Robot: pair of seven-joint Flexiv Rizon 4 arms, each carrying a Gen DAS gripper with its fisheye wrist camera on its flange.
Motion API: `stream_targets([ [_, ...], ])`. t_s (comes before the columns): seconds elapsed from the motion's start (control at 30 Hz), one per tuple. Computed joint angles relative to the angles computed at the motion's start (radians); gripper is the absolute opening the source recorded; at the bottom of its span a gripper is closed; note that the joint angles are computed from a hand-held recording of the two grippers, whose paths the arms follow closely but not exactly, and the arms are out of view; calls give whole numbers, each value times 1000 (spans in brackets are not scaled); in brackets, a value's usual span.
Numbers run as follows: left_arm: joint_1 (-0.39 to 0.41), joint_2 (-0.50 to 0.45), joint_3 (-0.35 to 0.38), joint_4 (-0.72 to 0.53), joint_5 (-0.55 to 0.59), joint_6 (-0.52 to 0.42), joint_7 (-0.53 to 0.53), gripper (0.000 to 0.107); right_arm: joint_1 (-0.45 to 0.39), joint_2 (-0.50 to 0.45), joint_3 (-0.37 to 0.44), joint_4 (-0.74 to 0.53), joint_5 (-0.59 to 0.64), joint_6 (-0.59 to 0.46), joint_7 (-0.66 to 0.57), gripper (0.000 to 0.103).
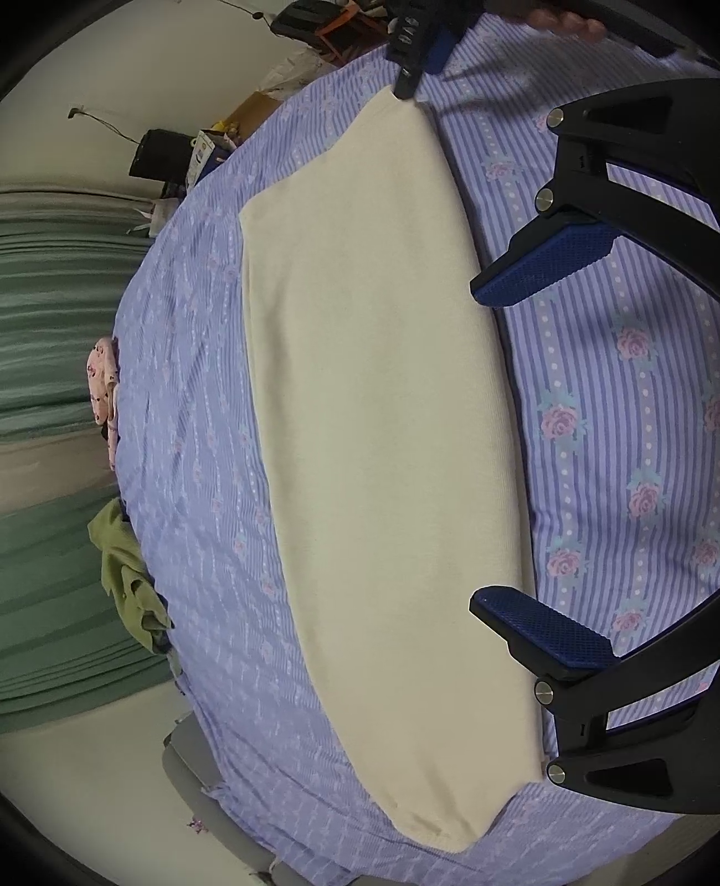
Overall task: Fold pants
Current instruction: 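Grasp the trouser cuff end with the right gripper and lift it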
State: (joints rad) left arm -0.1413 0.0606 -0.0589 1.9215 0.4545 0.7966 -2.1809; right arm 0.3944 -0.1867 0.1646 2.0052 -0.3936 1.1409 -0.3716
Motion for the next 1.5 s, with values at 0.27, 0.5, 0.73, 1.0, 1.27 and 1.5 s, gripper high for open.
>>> stream_targets([
  [0.27, -13, -17, -7, -8, 18, -5, 20, 103, -19, -93, 38, -14, 229, 173, -104, 55],
  [0.5, -27, -31, -7, -20, 24, -10, 30, 103, -30, -187, 60, -64, 320, 299, -185, 60],
  [0.73, -35, -27, -3, -22, 10, 8, 39, 103, -56, -171, 91, -103, 383, 283, -183, 21],
  [1.0, -29, -20, 1, -24, -34, 8, 70, 103, 4, -117, 6, -110, 231, 124, -115, 18],
  [1.27, 22, 98, 24, 4, -105, -83, 61, 103, 69, -72, -32, -193, 45, -49, -80, 18],
  [1.5, 123, 290, 111, 110, -193, -84, 172, 103, 189, -127, -28, -472, -257, -258, -242, 19],
])
